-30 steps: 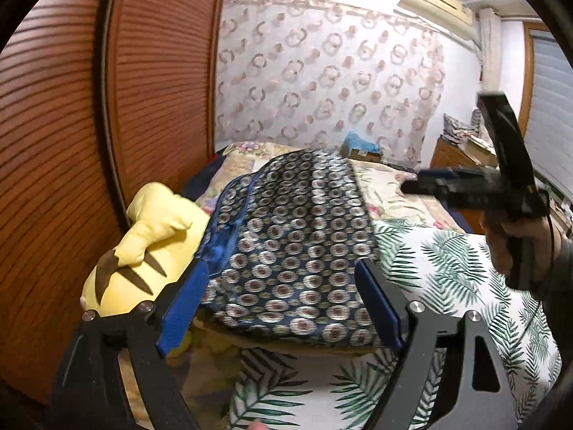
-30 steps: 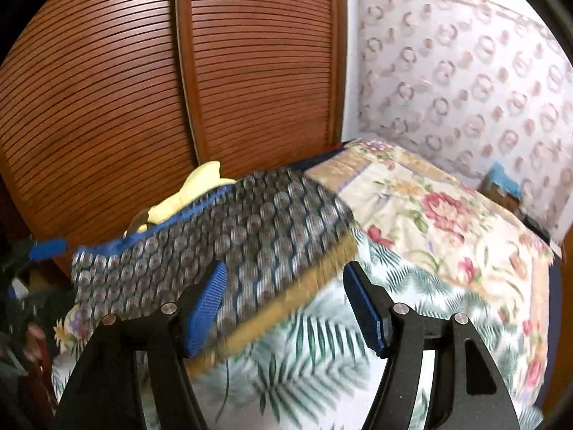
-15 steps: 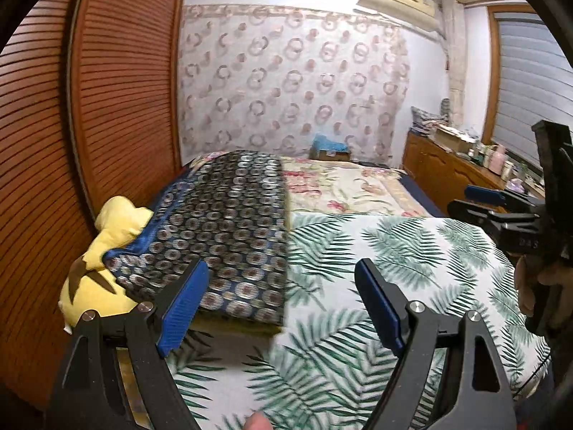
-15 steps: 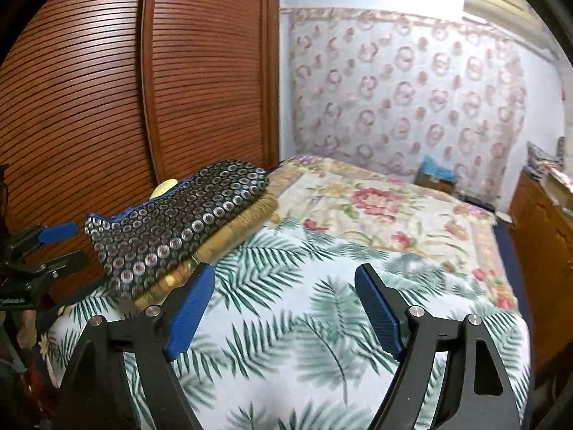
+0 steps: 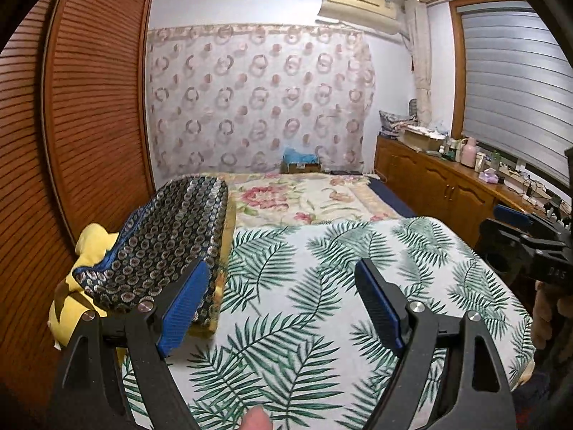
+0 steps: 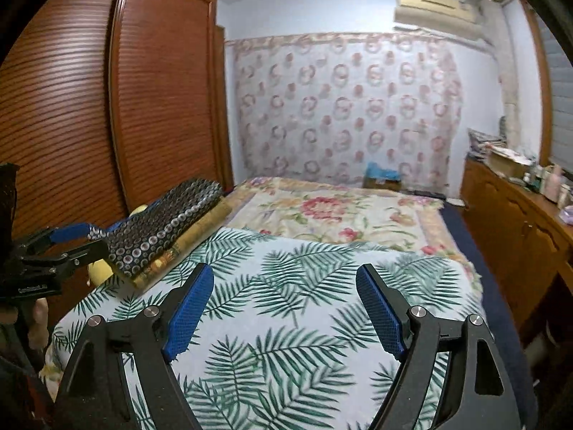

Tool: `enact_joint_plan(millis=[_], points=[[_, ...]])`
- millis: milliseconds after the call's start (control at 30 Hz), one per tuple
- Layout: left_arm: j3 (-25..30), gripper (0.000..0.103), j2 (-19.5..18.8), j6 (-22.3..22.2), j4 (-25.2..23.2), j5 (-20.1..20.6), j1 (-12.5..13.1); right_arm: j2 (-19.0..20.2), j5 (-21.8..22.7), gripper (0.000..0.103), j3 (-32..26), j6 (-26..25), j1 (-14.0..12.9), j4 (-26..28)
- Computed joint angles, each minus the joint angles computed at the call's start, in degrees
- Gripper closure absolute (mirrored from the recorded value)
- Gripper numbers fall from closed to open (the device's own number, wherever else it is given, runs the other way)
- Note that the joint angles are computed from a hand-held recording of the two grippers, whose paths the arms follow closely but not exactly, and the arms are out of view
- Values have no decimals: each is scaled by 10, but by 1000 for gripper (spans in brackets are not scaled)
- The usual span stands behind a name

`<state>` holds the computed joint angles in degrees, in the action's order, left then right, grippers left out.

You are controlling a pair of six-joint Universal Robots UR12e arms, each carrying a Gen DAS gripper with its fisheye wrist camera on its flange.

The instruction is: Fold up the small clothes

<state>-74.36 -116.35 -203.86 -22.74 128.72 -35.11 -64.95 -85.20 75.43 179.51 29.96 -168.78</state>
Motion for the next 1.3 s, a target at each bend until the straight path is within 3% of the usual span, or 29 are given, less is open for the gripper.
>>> enact_joint_plan(millis=[433,767,1300], points=[[16,19,-4,12,14,14,-13,-38,-92,20,67,43,33,-73],[17,19,-5,14,15,16,-15,-16,-106,20,39,55,39,-67],[22,19,-7,14,11,20,-18,-17,-89,20,43,54,28,-67]])
